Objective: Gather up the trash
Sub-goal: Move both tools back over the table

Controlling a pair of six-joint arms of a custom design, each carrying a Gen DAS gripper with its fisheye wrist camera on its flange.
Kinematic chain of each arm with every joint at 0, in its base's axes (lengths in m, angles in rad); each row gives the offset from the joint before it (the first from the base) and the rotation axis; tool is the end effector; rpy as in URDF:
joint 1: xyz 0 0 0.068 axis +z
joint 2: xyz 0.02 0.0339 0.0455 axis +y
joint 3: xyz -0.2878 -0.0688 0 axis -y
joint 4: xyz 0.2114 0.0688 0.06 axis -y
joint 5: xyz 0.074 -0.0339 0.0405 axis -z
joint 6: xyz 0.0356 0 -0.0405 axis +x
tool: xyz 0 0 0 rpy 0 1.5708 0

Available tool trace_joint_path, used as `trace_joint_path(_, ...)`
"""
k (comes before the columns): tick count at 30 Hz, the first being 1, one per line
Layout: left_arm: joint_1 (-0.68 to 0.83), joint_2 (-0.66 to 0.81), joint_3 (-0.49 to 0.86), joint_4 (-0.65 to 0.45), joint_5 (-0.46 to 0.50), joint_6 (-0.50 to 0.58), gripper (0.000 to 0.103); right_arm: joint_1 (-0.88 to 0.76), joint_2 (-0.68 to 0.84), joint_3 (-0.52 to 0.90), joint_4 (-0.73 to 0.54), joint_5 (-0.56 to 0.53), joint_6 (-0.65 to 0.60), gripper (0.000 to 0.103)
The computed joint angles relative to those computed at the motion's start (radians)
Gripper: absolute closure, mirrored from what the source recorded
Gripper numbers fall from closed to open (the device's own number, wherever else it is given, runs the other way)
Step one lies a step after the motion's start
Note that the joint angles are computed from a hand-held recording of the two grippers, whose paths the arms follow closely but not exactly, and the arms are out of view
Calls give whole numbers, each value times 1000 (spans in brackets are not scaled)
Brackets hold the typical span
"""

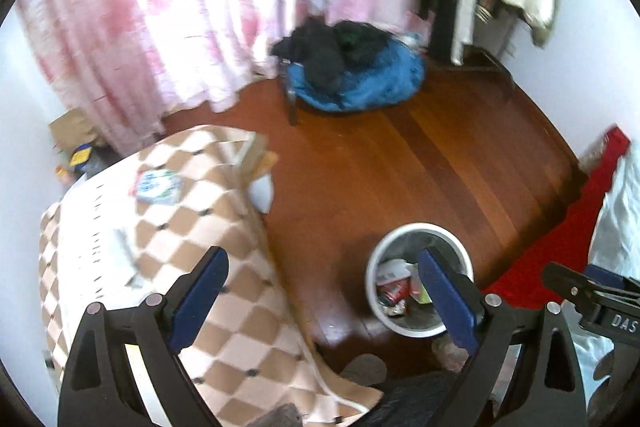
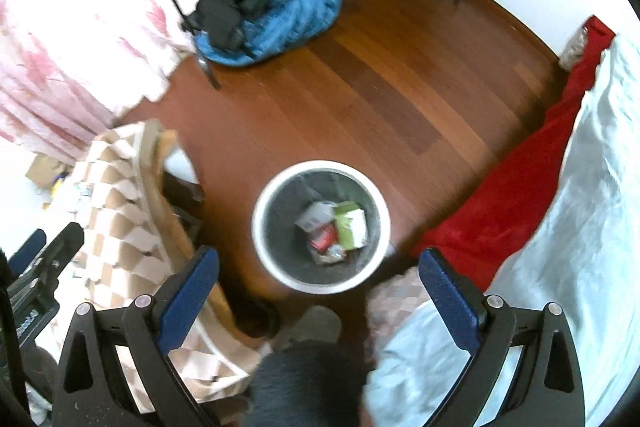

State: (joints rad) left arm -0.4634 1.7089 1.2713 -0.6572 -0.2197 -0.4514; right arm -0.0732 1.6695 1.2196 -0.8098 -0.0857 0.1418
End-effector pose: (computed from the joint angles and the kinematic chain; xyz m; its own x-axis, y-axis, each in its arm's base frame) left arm 0.2954 -0.1389 0.2667 -0.8668 -0.0428 -0.4968 -0.0347 0.9991 -0.0256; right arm 0.2977 -0.0188 0.2578 -0.9333 0.2096 -0.2915 0.1804 0.9757 0.1239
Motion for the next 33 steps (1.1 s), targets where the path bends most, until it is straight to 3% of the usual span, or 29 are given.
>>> trace_joint_path(3,103,-129,-150,23,-11,23,6,107,-30,7,-13,-24,58,2)
trace_joint_path(8,413,-356,-489,95,1,137,6,395,0,-28,61,-31,173,2)
trace_joint_path(12,746,-382,-713,220,80,298,6,629,120,-33,148,-37,250,2)
trace_joint_path(15,1022,-317,-850,385,123,454,6,777,262,32,209,-43,281,2)
trace_joint_path(20,1352,-96,-953,666,133,679,6,976,569,317,170,-20,267,2)
trace_joint_path(22,1427,-43,-962,716,140,733,6,1022,681,466,111,1,250,2)
trace_joint_path(28,1564,67,-950,804,163,853,6,1119,1032,1026,-166,82,182,2)
trace_joint_path(30,1589,83,-940,809,167,876,6,1133,1096,1136,-216,81,177,4)
trace_joint_path(31,1592,97,-924,809,170,877,6,1140,1119,1167,-232,85,172,10)
trace_joint_path(33,1608,104,-908,797,180,887,6,1161,1121,1157,-222,130,158,16)
